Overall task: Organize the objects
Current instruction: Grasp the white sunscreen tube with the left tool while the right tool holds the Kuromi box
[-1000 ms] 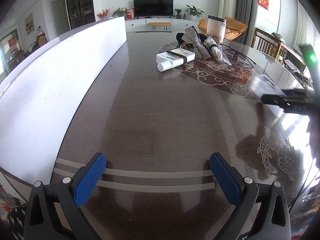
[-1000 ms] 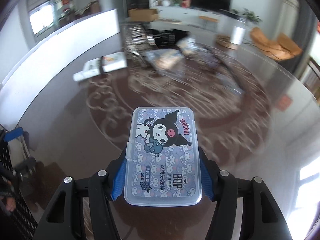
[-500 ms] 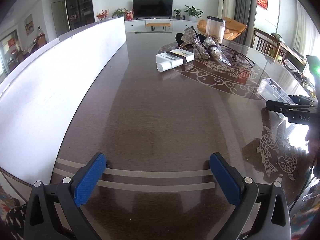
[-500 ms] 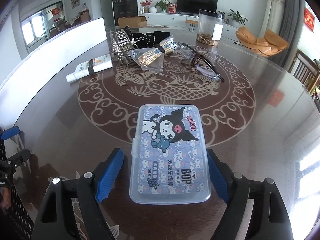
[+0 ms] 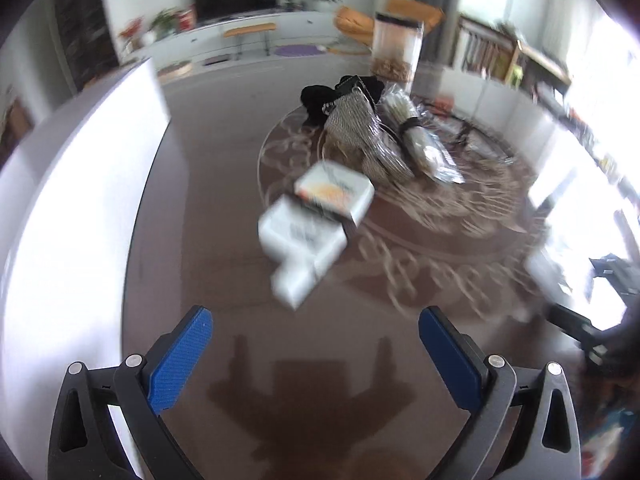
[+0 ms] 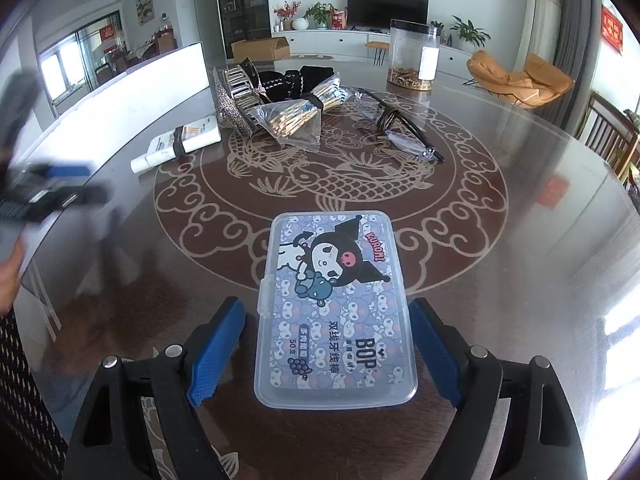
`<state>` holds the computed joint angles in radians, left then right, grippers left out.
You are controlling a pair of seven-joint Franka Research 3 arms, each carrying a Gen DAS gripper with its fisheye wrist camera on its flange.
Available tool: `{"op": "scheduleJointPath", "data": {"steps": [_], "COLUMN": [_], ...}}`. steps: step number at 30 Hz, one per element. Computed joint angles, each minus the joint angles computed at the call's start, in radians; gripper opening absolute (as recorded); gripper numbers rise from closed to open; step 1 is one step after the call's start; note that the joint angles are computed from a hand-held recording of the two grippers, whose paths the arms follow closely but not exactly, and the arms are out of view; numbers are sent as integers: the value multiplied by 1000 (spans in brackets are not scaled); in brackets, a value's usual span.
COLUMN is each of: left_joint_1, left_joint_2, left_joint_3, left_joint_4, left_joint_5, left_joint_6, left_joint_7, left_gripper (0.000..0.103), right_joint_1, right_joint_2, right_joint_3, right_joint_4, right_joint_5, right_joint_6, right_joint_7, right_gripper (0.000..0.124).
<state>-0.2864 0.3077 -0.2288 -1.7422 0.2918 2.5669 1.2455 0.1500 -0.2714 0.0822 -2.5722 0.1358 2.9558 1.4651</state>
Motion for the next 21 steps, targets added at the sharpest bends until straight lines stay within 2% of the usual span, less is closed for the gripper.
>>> {"op": "scheduleJointPath", "data": {"steps": [2, 6, 7, 8, 10, 11, 12, 14, 16, 18, 21], "left_joint_1": [-18, -26, -31, -27, -22, -18, -47, -82, -89, -81, -89], "left_joint_2": [88, 220, 240, 241, 238, 234, 227, 193, 125, 57, -68], "left_joint_3": [11, 7, 8, 6, 3, -1, 29, 63, 72, 67, 70], "left_joint_4": [131, 312, 338, 334, 325, 321, 320, 266, 154, 45, -138], "left_joint_5": [42, 15, 11, 1, -19, -37, -1, 70, 100, 107, 187], "left_joint_6": [-74, -165, -183, -160, -127, -119, -130, -104, -53, -9, 53], "left_joint_7": [38, 109, 122, 128, 129, 126, 75, 9, -86, -174, -338], "left_gripper": [103, 103, 103, 103, 77, 54, 53, 54, 54, 53, 53], "right_joint_1": [10, 23, 30, 36, 40, 36, 29, 29, 47, 89, 187], "right_joint_2": [1, 2, 2, 2, 3, 3, 3, 3, 4, 4, -2], "right_joint_3": [-9, -20, -27, -32, -36, -31, -24, -25, -41, -80, -173], "right_joint_4": [1, 2, 2, 2, 2, 2, 3, 3, 3, 4, 8], "right_joint_5": [14, 35, 47, 59, 74, 72, 66, 69, 95, 161, 344], "right_joint_6": [1, 3, 4, 5, 6, 6, 4, 4, 5, 6, 6], "right_joint_7": [-11, -27, -37, -46, -58, -56, -52, -56, -78, -132, -277], "right_gripper": [84, 84, 85, 85, 85, 85, 85, 85, 86, 88, 88]}}
